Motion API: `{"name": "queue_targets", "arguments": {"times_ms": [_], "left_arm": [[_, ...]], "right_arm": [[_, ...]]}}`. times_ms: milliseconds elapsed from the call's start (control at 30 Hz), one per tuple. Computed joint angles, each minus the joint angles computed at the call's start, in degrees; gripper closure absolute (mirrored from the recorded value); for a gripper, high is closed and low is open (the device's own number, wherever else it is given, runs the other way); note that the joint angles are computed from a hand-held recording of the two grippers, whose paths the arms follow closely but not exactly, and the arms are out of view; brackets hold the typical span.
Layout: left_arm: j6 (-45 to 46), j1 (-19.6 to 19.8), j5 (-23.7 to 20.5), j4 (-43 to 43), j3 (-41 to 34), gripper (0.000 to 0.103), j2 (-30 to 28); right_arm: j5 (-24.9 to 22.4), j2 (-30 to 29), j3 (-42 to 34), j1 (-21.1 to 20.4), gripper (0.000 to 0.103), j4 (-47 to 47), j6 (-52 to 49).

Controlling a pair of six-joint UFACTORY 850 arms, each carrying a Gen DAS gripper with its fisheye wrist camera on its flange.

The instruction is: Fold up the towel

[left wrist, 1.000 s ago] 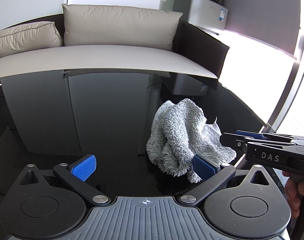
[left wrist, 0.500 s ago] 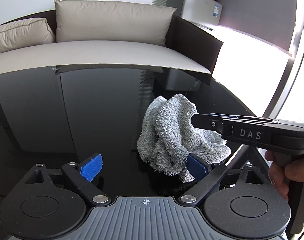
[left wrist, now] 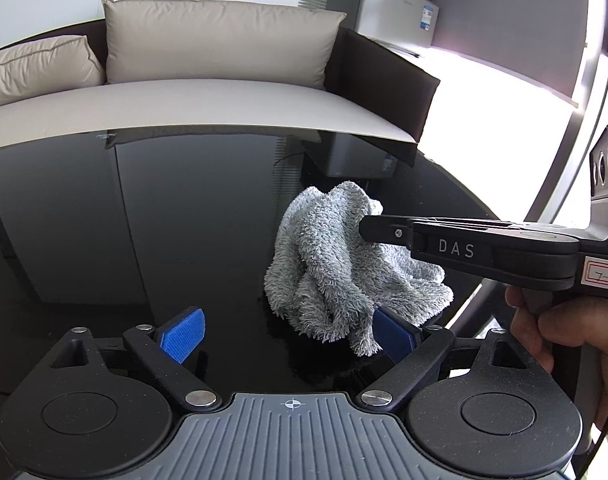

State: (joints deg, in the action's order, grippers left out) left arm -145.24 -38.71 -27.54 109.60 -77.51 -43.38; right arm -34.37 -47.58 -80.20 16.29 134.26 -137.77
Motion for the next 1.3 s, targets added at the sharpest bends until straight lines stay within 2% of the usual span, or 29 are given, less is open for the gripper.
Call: {"name": "queue_targets", "arguments": {"times_ms": [200,467,633,833,1033,1233,1300], "left_arm": [[-1.4,0.1,-0.7,0.2,0.9,0.014,0.6],[-7.2,0.6,-1.6,3.6,3.8,0.013,2.8],[-8.0,0.6,-1.9,3.4,4.5,0.013,3.5],[-8.5,0.6,-2.0,3.2,5.2,0.013,4.0],[-8.2,0.7,-1.8,2.7,5.2,0.013,4.0],[-6.6,0.6,-1.2,1.9,4.9,0.013,3.9],[-6.1,0.6,-0.9,1.6,4.6,0.013,3.7]], "right_arm": [[-3.3,1.6,2.5,-0.4,0.1,0.8,-1.9],[-10.0,6.8,9.1,-3.1,0.1,-3.6,0.6],[-10.6,9.0,12.4,-4.6,0.1,-6.9,1.5],[-12.0,12.0,16.8,-6.5,0.1,-15.3,4.2],[-9.8,13.7,20.0,-6.6,0.1,-22.7,5.4],[-8.2,14.7,22.8,-7.6,0.1,-25.9,7.2],[-8.7,14.6,23.0,-8.0,0.099,-24.2,7.3]]}}
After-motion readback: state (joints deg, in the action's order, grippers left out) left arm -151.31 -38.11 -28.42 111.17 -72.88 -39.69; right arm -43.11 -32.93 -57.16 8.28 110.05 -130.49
